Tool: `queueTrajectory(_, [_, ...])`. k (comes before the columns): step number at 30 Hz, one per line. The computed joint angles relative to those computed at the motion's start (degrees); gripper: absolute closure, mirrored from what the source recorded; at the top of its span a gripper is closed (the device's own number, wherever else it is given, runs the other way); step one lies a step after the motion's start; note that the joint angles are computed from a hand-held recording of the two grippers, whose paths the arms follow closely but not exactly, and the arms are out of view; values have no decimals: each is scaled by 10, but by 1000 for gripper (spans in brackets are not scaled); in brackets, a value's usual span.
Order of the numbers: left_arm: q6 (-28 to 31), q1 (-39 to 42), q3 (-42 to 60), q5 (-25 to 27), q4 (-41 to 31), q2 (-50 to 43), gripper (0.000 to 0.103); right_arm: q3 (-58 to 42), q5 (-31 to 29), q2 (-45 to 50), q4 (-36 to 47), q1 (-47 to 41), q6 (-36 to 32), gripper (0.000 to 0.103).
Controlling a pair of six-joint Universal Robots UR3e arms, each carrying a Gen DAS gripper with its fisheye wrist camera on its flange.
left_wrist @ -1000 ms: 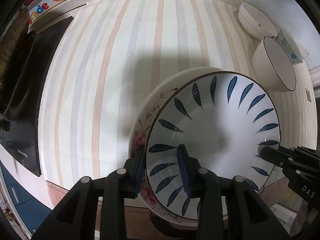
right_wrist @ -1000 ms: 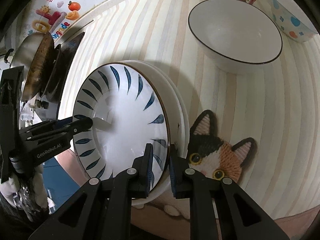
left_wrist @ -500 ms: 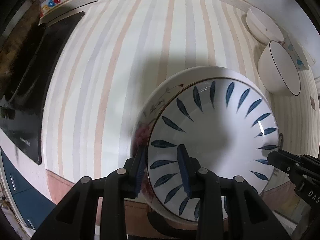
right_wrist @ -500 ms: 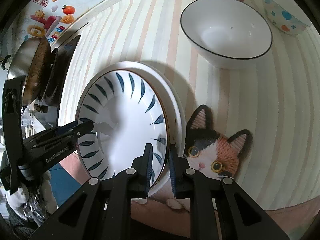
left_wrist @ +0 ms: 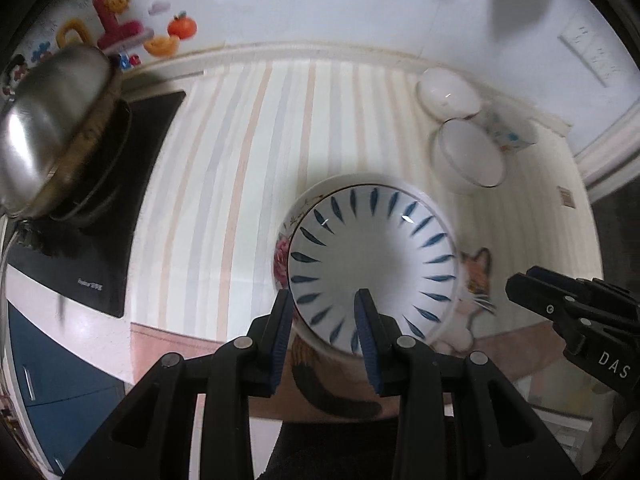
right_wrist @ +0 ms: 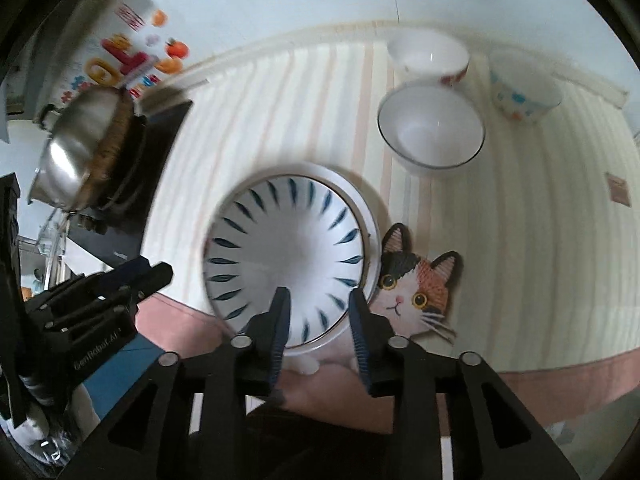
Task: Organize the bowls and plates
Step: 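Lower the blue-striped plate onto the stack and open both grippers, then move both grippers to the black-rimmed white bowl and grasp its rim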
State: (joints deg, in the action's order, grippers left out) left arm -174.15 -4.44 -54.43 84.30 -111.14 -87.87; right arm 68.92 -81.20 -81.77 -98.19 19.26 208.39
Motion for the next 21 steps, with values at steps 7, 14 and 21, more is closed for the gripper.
queueTrajectory(7, [69,63,128,-49,-148,41,74,-152,-79,-4,103,91,66,48])
queueTrajectory(14, [143,134,201,-84,-248,78,67,-279,-147,24,185,185,139,29])
queueTrajectory(21, [204,191,241,-129,-313,93,23,-304,-181,21,204,230,202,13])
